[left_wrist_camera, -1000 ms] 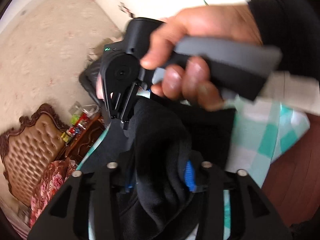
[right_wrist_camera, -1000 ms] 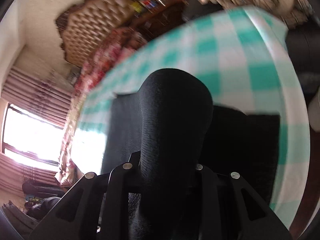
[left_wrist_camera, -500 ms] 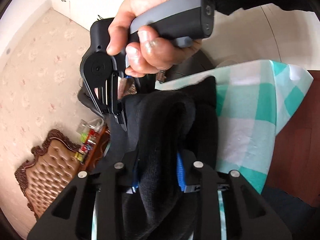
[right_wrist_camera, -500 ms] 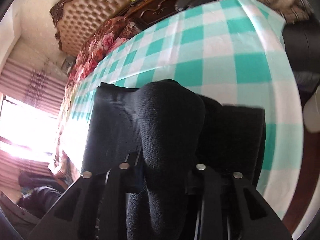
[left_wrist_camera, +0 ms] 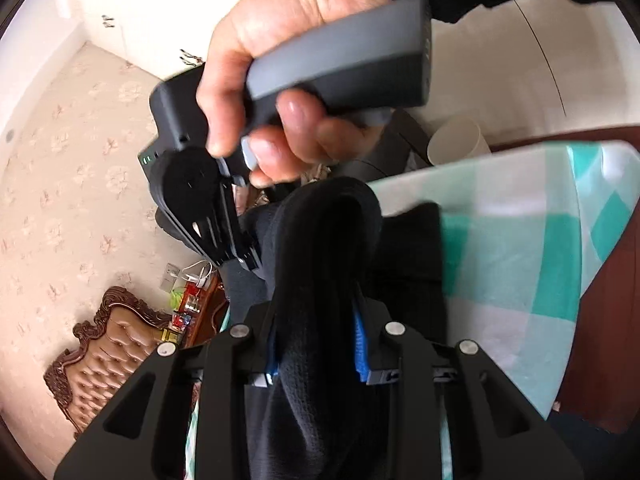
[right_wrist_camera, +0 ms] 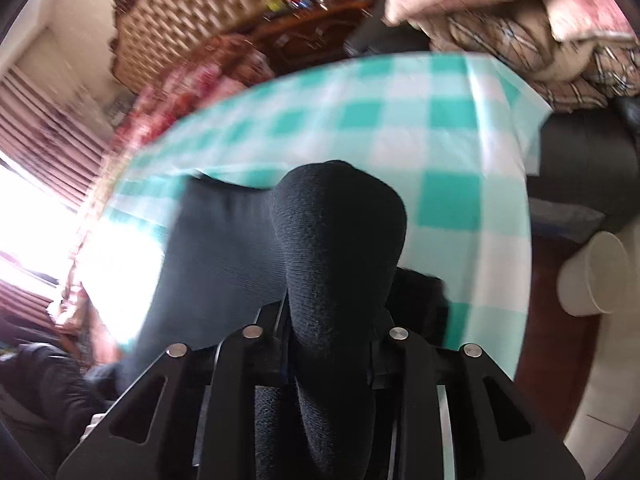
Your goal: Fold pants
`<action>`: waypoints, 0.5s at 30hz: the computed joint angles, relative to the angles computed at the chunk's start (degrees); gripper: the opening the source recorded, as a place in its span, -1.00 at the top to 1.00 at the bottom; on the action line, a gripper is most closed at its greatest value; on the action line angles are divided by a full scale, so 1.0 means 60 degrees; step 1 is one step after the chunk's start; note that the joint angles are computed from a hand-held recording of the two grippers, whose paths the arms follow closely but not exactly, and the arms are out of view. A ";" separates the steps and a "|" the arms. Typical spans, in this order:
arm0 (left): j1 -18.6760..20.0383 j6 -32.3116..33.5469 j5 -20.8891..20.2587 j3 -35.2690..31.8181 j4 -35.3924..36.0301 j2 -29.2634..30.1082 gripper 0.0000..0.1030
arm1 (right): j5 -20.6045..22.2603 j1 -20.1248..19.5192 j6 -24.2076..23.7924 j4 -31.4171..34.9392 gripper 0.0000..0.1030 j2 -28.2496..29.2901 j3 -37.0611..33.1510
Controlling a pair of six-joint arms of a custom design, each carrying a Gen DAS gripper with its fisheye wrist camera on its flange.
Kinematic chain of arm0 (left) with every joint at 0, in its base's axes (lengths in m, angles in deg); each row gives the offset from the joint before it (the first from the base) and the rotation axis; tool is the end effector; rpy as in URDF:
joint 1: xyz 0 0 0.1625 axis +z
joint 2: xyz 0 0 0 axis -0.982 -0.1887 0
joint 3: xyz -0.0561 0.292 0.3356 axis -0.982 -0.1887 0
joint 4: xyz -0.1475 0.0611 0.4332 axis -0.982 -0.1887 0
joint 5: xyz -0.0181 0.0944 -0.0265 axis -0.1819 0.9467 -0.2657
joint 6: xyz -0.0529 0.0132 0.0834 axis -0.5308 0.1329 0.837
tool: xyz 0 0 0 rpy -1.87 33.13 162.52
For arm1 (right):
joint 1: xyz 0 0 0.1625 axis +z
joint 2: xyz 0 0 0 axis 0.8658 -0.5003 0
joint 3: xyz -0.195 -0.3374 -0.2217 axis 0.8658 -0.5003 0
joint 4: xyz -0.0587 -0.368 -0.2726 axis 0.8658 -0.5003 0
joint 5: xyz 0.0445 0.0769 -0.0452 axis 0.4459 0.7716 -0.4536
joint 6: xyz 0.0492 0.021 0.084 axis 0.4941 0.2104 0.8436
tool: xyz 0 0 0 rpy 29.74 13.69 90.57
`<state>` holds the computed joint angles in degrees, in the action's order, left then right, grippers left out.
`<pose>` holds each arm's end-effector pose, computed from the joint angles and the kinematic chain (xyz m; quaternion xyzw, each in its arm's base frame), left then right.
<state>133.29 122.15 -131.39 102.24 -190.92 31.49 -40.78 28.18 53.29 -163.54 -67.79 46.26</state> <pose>-0.3449 -0.7603 -0.0735 0.7950 0.4700 -0.2429 0.2969 0.0668 -0.9125 0.2882 -0.0248 -0.9447 0.2591 0.1994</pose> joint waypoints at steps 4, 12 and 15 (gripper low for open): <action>0.0040 -0.0195 -0.0243 0.0016 0.0037 -0.0038 -0.11 | 0.0287 -0.0084 -0.0132 -0.0622 0.40 -0.0299 0.0545; 0.0155 -0.1219 -0.1159 0.0347 0.1368 -0.0781 -0.06 | 0.0050 0.0073 0.0271 -0.1804 0.26 -0.0936 0.1533; 0.0264 -0.2167 -0.2035 0.0536 0.2685 -0.1493 -0.06 | -0.0019 0.0087 0.0590 -0.2710 0.22 -0.1405 0.2369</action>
<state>134.87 109.15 -143.60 105.45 -174.81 22.53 -40.90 28.70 56.83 -179.80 -76.22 60.47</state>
